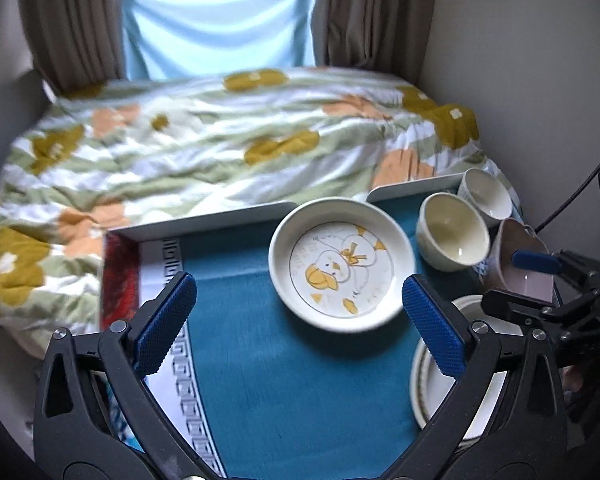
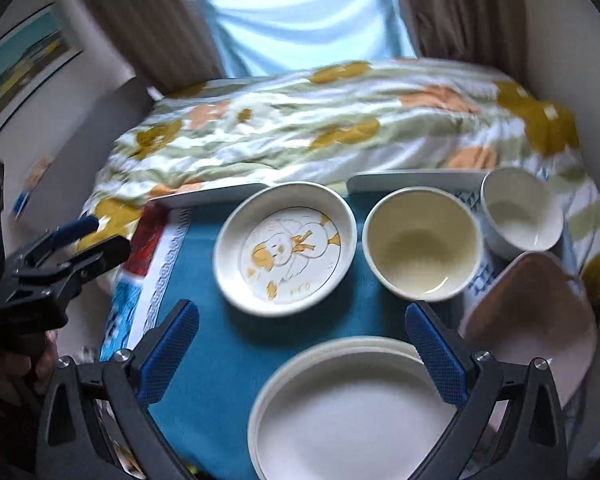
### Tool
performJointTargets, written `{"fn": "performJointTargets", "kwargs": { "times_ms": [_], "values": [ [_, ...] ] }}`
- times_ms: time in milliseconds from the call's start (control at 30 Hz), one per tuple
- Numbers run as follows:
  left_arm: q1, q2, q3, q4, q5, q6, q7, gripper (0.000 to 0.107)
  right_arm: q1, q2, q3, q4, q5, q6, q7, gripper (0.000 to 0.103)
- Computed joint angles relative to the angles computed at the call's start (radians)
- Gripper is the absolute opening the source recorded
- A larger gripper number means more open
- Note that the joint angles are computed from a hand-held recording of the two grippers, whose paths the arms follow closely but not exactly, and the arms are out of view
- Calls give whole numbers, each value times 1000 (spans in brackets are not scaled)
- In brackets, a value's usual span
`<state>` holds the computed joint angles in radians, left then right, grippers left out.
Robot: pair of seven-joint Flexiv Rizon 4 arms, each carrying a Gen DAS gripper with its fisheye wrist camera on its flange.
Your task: Organize plates and bowls
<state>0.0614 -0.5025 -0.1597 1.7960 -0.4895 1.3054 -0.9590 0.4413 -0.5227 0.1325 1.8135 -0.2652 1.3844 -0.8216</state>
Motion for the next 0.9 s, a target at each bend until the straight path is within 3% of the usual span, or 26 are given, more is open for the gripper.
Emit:
{"fn": "performJointTargets", "kwargs": {
  "times_ms": [100, 167, 300, 400, 700, 767, 833, 900],
  "values": [
    [38, -103, -24, -131, -19, -138, 41, 100, 2, -81, 6, -104, 32, -92, 45, 103],
    [31, -168, -4, -217, -1, -217, 36, 90, 3, -123, 6, -149, 57, -127, 84, 99],
    [23, -300, 16, -387, 33, -369, 30, 67, 8, -190, -5, -205, 85, -140, 150, 71],
    [16, -367, 26, -474, 57, -442, 25, 52, 8, -223, -7, -235, 90, -153, 176, 62],
    [14, -442, 34, -560, 77, -505, 9, 49, -1, -262, -4, -273, 98, -177, 206, 42],
    [14, -452, 33, -571, 82, -510, 11, 38, 7, -262, -18, -269, 92, -170, 221, 38],
    [12, -452, 36, -569, 89, -495, 14, 19, 7, -267, -18, -276, 83, -176, 216, 30],
    [19, -454, 27, -571, 83, -506, 19, 16, 10, -272, -23, -282, 77, -175, 219, 21]
  ]
}}
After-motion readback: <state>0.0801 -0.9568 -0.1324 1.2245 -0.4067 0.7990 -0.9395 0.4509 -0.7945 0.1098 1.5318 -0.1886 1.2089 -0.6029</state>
